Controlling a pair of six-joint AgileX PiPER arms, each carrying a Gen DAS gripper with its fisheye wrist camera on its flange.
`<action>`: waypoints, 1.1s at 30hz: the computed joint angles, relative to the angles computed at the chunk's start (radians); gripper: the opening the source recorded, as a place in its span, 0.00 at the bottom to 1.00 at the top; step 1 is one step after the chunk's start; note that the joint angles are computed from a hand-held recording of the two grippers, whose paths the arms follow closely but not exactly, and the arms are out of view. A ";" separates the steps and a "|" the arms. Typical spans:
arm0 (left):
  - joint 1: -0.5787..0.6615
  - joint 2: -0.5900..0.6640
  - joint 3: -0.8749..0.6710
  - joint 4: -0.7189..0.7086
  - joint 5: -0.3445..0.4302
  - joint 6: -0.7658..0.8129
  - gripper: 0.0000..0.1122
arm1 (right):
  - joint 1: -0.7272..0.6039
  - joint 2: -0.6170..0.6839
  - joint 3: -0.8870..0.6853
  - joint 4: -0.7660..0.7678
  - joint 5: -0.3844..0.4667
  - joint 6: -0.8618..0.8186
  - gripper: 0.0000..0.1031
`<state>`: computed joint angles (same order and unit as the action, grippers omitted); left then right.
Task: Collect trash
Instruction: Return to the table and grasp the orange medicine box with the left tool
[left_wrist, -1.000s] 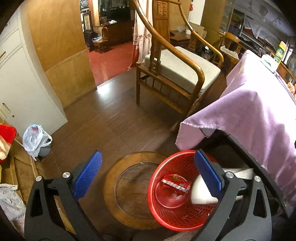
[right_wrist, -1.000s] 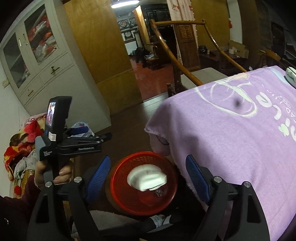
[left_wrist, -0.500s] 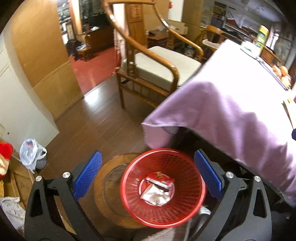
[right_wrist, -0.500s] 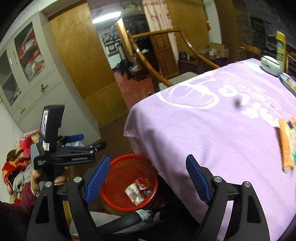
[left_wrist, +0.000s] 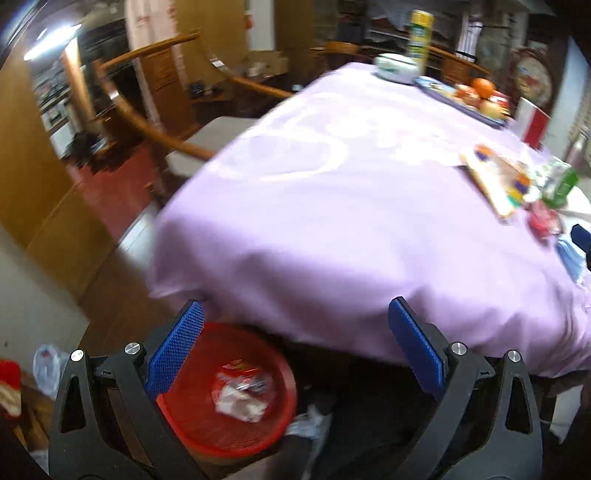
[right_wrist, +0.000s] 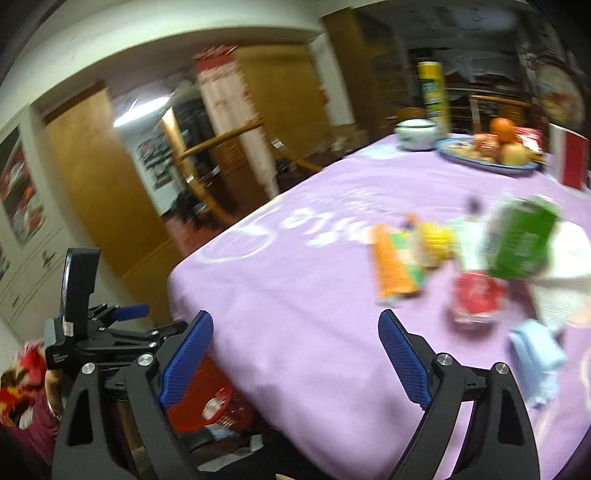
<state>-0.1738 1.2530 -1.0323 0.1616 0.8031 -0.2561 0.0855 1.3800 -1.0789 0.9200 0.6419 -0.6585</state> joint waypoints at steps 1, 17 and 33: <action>-0.040 0.022 -0.024 0.009 0.003 -0.023 0.86 | -0.031 -0.009 0.022 0.028 0.001 -0.031 0.87; -0.335 0.605 -0.746 -0.090 0.139 -0.006 0.86 | -0.426 0.057 0.084 0.185 -0.018 -0.244 0.92; -0.212 0.685 -0.810 -0.038 0.192 -0.046 0.86 | -0.423 0.152 0.029 0.192 -0.014 -0.264 0.92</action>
